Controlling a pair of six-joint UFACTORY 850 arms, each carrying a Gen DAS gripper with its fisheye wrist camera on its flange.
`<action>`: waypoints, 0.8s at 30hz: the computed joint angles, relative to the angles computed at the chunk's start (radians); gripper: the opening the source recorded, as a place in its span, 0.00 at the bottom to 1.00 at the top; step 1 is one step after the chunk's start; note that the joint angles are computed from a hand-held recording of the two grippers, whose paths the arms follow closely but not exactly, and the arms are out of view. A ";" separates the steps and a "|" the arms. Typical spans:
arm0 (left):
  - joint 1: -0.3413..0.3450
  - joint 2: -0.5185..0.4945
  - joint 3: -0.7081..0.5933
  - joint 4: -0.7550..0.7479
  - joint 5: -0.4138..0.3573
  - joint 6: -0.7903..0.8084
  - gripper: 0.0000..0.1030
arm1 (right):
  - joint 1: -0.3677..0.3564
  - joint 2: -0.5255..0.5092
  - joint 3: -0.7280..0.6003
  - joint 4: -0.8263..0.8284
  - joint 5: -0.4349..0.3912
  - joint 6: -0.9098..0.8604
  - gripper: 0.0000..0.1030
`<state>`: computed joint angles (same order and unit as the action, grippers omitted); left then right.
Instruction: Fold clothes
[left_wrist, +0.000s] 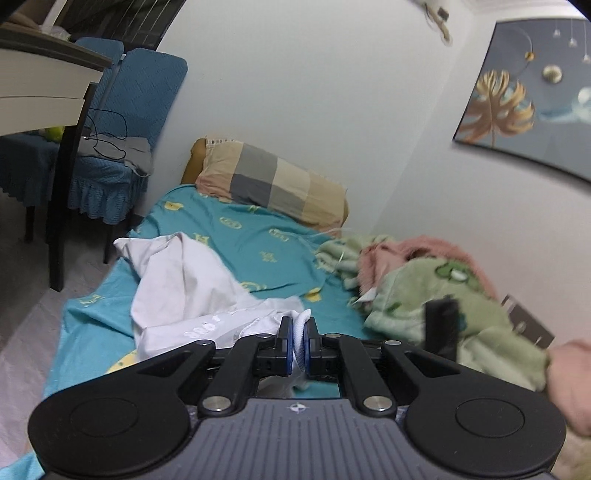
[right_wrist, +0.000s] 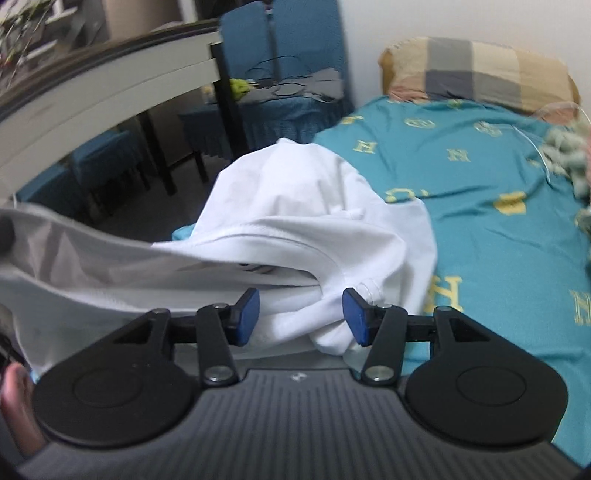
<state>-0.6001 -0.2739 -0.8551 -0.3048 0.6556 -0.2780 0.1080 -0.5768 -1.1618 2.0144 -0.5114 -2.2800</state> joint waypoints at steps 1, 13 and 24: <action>0.001 0.002 0.004 0.013 0.010 -0.016 0.06 | 0.010 -0.004 -0.003 0.036 0.019 -0.051 0.51; 0.014 -0.013 -0.002 -0.020 0.082 -0.066 0.06 | 0.006 0.002 -0.008 0.147 0.116 -0.030 0.06; 0.004 0.005 0.009 -0.024 0.117 -0.063 0.06 | 0.015 0.059 0.064 0.061 -0.137 -0.146 0.51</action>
<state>-0.5956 -0.2693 -0.8456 -0.3285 0.7731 -0.3407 0.1233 -0.5177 -1.0977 2.0756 -0.6486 -2.4259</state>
